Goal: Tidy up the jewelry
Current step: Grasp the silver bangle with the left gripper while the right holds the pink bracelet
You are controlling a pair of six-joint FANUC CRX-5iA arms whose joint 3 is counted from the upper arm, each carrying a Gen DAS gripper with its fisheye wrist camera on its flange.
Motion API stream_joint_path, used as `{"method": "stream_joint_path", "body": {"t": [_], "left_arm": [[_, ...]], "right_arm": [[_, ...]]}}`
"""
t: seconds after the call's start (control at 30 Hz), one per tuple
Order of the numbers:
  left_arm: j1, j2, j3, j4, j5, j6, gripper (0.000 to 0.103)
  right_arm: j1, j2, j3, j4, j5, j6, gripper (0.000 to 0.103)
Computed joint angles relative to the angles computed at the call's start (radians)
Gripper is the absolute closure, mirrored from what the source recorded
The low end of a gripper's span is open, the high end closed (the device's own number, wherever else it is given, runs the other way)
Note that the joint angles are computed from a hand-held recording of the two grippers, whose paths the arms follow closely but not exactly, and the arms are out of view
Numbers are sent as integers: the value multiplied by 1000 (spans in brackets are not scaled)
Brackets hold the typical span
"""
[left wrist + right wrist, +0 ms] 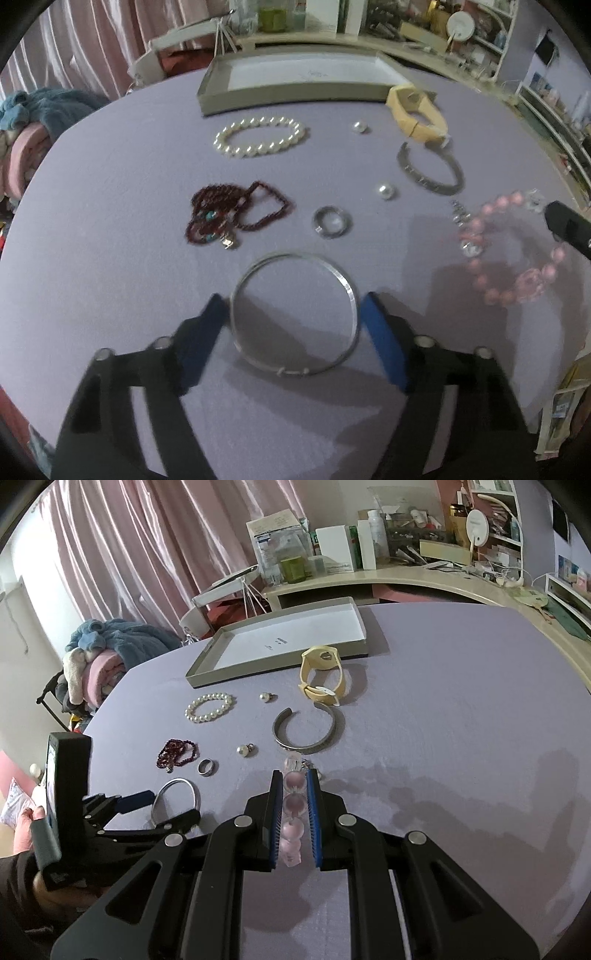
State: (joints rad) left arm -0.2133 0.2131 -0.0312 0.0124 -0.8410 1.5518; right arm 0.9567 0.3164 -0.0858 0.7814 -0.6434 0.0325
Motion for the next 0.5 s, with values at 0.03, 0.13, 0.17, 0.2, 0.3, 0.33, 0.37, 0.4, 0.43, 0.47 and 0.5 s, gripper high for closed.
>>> {"method": "stream_joint_path", "body": {"t": [0.03, 0.13, 0.17, 0.2, 0.3, 0.33, 0.37, 0.4, 0.43, 0.47, 0.5], "left_arm": [[-4, 0, 1, -7, 4, 8, 33], [2, -7, -14, 9, 17, 6, 33], [8, -13, -24, 24, 25, 1, 33], [11, -20, -32, 31, 34, 1, 33], [16, -51, -56, 21, 79, 15, 33], [18, -62, -63, 15, 95, 19, 33], [18, -76, -69, 3, 113, 28, 33], [19, -86, -76, -4, 126, 32, 33], [20, -93, -78, -10, 136, 36, 33], [22, -102, -81, -22, 148, 46, 33], [22, -109, -81, -33, 154, 58, 33]], "right_arm": [[0, -2, -3, 2, 0, 0, 89], [-2, -12, -17, 17, 8, -12, 89], [-3, -15, -23, 25, 14, -16, 89], [-5, -18, -27, 31, 18, -20, 89], [-8, -23, -33, 54, 32, -26, 89], [-9, -26, -37, 60, 36, -28, 89], [-11, -26, -37, 63, 40, -25, 89], [-13, -26, -36, 69, 46, -24, 89], [-15, -26, -34, 74, 51, -24, 89], [-18, -25, -33, 78, 56, -23, 89], [-20, -24, -30, 82, 60, -22, 89]]}}
